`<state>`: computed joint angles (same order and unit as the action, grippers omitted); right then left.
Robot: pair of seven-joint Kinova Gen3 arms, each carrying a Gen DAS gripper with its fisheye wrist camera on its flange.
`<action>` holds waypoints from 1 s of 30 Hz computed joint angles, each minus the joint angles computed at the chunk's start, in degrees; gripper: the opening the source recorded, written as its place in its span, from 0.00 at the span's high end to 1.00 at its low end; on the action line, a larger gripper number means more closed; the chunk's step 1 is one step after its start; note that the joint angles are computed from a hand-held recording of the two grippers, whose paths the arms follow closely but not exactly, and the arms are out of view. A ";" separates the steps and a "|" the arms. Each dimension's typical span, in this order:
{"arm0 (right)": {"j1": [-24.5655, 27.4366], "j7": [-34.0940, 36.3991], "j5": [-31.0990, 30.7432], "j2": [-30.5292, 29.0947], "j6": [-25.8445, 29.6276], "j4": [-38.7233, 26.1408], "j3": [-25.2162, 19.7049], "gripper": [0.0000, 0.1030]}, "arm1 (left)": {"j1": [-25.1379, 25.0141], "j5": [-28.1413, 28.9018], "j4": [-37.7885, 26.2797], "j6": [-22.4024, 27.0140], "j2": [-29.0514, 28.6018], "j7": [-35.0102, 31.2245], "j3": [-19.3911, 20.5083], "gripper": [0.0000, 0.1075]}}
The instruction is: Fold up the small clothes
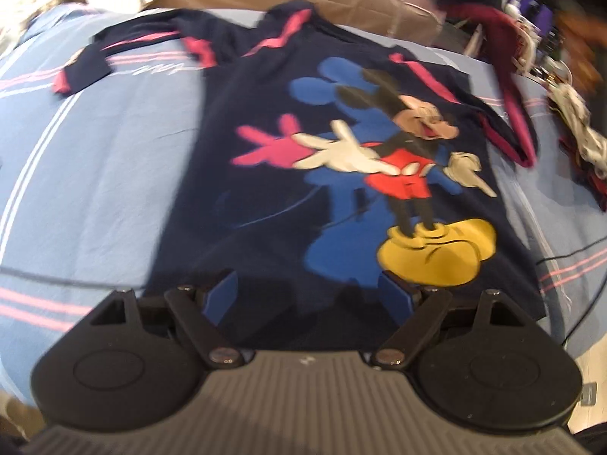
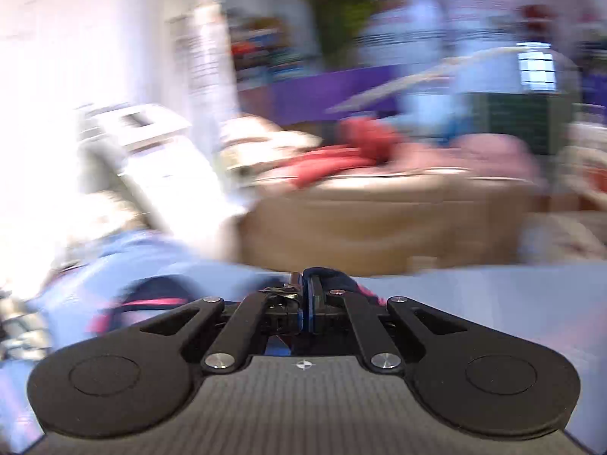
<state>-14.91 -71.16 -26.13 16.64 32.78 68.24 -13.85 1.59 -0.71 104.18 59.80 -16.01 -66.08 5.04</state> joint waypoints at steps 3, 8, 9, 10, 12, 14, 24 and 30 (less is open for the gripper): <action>-7.25 1.06 1.82 6.43 5.36 -7.96 -1.30 0.96 | -1.48 -0.67 0.77 1.97 -1.88 1.27 -1.02 0.24; -16.15 -3.98 10.46 14.45 16.71 -19.03 -0.83 0.55 | -3.18 -1.09 1.53 3.19 -2.86 0.14 -3.00 0.22; -15.72 -4.31 10.09 14.75 17.81 -19.22 -0.97 0.29 | -3.34 -1.19 1.45 3.04 -2.71 -0.59 -3.28 0.21; -15.02 -5.57 10.35 14.30 17.98 -18.35 -1.65 0.10 | -3.52 -1.37 1.51 2.64 -2.58 -1.31 -3.48 0.20; -10.62 -5.69 9.00 12.08 15.70 -14.09 -3.77 0.05 | -3.77 -1.77 1.38 0.96 -1.82 -3.08 -3.85 0.18; -5.31 -5.51 8.13 9.18 13.58 -9.35 -6.11 0.05 | -4.06 -2.15 0.99 -1.56 -0.79 -4.91 -4.19 0.18; 6.02 -23.73 10.69 0.93 13.69 5.82 3.22 0.06 | -10.88 -18.12 -2.17 -15.53 11.03 1.95 4.38 0.19; 9.88 -29.18 8.44 -3.51 12.40 14.02 3.35 0.06 | -26.80 -13.05 -5.47 -16.58 19.26 1.99 16.02 0.19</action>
<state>-5.02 -100.33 -17.69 13.14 45.18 82.26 -10.50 -25.21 -13.76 98.71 43.22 3.25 -64.09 21.06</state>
